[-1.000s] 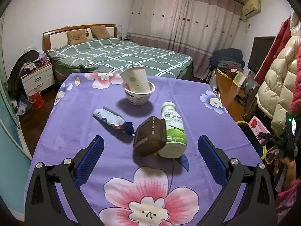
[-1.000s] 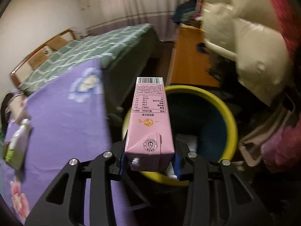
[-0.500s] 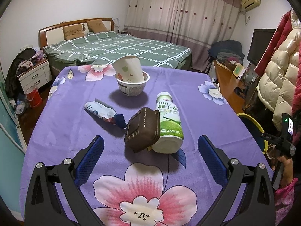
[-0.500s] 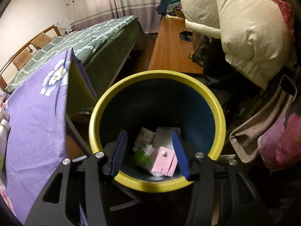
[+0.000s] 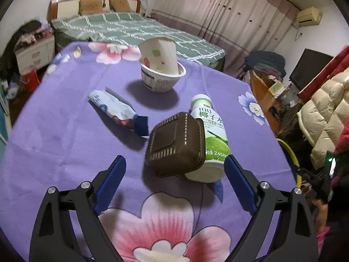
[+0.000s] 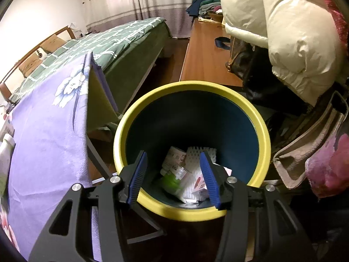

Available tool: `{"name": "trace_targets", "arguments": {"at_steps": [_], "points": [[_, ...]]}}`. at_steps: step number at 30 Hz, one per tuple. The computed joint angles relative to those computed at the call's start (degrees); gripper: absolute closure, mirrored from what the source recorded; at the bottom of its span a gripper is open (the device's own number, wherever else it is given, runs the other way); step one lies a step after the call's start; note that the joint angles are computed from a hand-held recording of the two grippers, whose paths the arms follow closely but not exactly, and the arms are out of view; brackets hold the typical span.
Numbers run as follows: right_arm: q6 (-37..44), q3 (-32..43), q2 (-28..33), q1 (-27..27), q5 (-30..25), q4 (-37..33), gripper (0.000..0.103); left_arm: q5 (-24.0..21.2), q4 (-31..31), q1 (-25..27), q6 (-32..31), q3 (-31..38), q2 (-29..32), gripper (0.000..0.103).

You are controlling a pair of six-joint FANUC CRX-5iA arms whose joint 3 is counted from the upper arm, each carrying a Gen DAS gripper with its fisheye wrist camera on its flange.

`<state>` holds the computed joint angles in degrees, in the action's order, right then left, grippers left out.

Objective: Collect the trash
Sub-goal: 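Grasp the brown plastic container with the left tool and lift it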

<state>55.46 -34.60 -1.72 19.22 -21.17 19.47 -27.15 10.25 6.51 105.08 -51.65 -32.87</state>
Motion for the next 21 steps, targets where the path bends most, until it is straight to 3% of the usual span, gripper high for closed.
{"name": "trace_targets", "arguments": {"at_steps": [9,14,21], "points": [[2.06,0.73,0.18,0.06,-0.73,-1.96,0.055,5.87,23.13,2.08,-17.43,-6.67,3.03,0.014],[3.23,1.24,0.6,0.24,-1.2,-3.18,0.054,8.27,28.69,1.39,-20.5,-8.0,4.52,0.015],[4.73,1.56,0.63,0.38,-1.43,-4.65,0.054,11.47,38.27,-1.05,-28.0,-9.42,6.78,0.024]]}}
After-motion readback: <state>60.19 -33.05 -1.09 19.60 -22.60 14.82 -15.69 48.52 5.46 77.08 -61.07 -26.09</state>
